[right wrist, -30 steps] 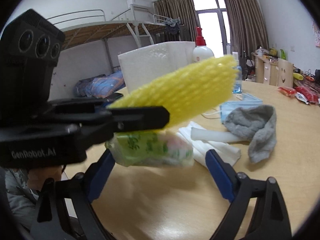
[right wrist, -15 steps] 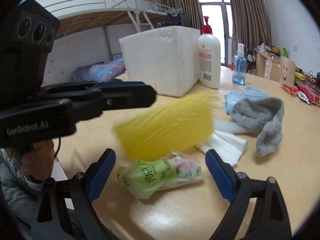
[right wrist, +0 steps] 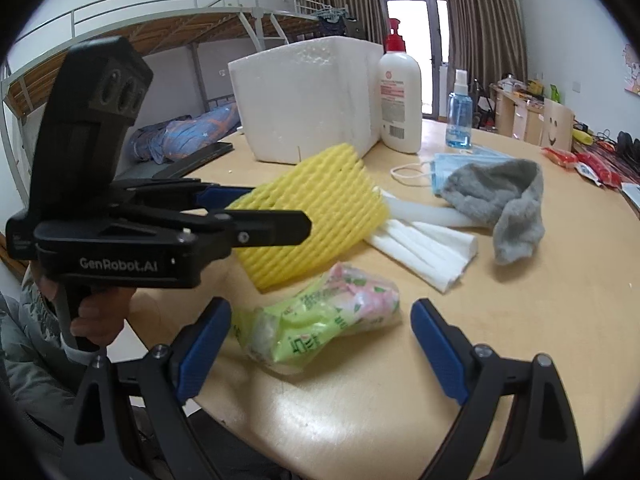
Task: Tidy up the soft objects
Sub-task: 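Lift the yellow foam sleeve with the left tool while the right tool approaches the green packet, then grasp the green plastic-wrapped packet with the right tool and lift it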
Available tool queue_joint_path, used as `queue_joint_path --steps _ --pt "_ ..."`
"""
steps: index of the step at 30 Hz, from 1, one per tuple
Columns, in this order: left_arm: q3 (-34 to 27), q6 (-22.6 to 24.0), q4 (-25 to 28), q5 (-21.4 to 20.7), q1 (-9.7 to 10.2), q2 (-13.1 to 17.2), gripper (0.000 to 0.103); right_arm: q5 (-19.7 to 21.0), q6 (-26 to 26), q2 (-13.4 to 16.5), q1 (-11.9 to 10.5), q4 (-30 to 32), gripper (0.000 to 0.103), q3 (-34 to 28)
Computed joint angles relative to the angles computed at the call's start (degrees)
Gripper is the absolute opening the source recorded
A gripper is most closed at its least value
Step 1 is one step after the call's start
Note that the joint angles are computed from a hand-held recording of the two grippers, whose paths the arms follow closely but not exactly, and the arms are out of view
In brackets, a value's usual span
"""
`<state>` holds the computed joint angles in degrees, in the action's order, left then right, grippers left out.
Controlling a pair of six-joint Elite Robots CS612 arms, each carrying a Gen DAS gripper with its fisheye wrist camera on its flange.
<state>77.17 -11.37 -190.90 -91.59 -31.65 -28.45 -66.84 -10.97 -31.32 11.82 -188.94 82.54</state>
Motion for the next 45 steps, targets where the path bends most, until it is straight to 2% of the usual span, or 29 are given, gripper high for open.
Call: queue_joint_path --steps 5,7,9,11,14,23,26,31,34,39,45 --pt "-0.3 -0.8 2.2 -0.7 0.39 0.0 0.054 -1.6 1.8 -0.2 0.1 -1.0 0.094 0.6" --pt "-0.4 -1.3 2.6 -1.2 0.58 -0.1 0.044 -2.0 2.3 -0.2 0.2 -1.7 0.094 0.7" --pt "-0.7 -2.0 3.6 -2.2 0.83 -0.1 0.016 -3.2 3.2 -0.3 0.4 -2.6 0.094 0.9" --pt "-0.6 -2.7 3.5 -2.8 1.04 0.0 0.012 -4.5 4.5 -0.3 0.7 -3.2 0.094 0.9" --pt "0.3 -2.7 0.9 -2.9 1.07 -0.3 0.011 -6.7 6.0 -0.2 1.4 -3.4 0.094 0.5" --pt "5.0 -2.5 -7.7 2.2 0.67 -2.0 0.011 -14.0 10.5 0.0 3.4 -4.2 0.094 0.2" --pt "6.0 -1.9 -9.5 3.9 0.41 -2.4 0.011 -14.6 10.9 0.4 3.8 -5.9 0.094 0.2" --pt "7.3 -2.0 -11.7 3.9 0.49 -2.7 0.011 -18.8 12.4 1.1 4.5 -7.0 0.094 -0.8" --pt "8.2 -2.4 -13.4 4.8 0.52 -2.9 0.011 -18.4 15.2 1.4 4.3 -5.6 0.088 -1.4" --pt "8.9 -2.9 -14.2 5.5 0.53 -3.1 0.011 -18.7 17.9 1.5 4.3 -4.0 0.086 -1.6" --pt "9.5 -3.4 -14.9 6.0 0.51 -3.3 0.011 -19.9 19.2 1.3 4.5 -2.5 0.064 -1.6"
